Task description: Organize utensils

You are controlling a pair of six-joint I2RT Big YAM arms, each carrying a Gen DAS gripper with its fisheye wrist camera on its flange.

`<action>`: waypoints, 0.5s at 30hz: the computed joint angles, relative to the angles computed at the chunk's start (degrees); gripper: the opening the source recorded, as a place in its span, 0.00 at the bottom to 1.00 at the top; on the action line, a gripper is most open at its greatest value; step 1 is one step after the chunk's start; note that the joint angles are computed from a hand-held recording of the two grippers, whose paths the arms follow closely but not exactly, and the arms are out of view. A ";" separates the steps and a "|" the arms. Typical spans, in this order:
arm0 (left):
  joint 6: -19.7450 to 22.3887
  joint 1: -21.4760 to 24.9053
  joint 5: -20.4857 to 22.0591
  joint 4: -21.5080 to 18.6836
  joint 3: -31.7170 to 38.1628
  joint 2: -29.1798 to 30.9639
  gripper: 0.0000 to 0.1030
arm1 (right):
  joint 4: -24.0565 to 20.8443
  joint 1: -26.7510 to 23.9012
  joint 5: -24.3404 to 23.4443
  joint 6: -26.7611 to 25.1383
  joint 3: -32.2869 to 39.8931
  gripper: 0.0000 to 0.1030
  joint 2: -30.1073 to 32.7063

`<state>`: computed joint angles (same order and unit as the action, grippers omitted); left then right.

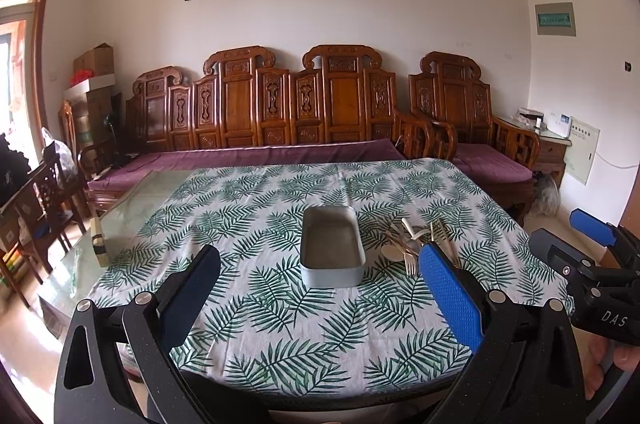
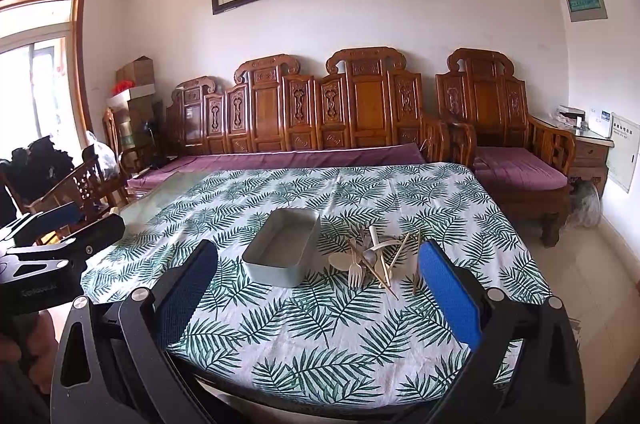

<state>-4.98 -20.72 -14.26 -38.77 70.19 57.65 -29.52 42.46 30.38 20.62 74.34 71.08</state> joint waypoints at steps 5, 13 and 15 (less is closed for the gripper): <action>-0.03 -0.01 0.00 0.05 -0.10 -0.02 0.94 | 0.28 0.00 0.06 -0.09 -0.25 0.98 -0.11; -0.02 -0.06 0.00 -0.08 -0.11 -0.15 0.94 | 0.41 0.04 0.08 -0.10 -0.26 0.98 -0.09; -0.03 -0.09 -0.03 -0.09 -0.12 -0.20 0.94 | 0.47 0.03 0.09 -0.11 -0.34 0.98 -0.12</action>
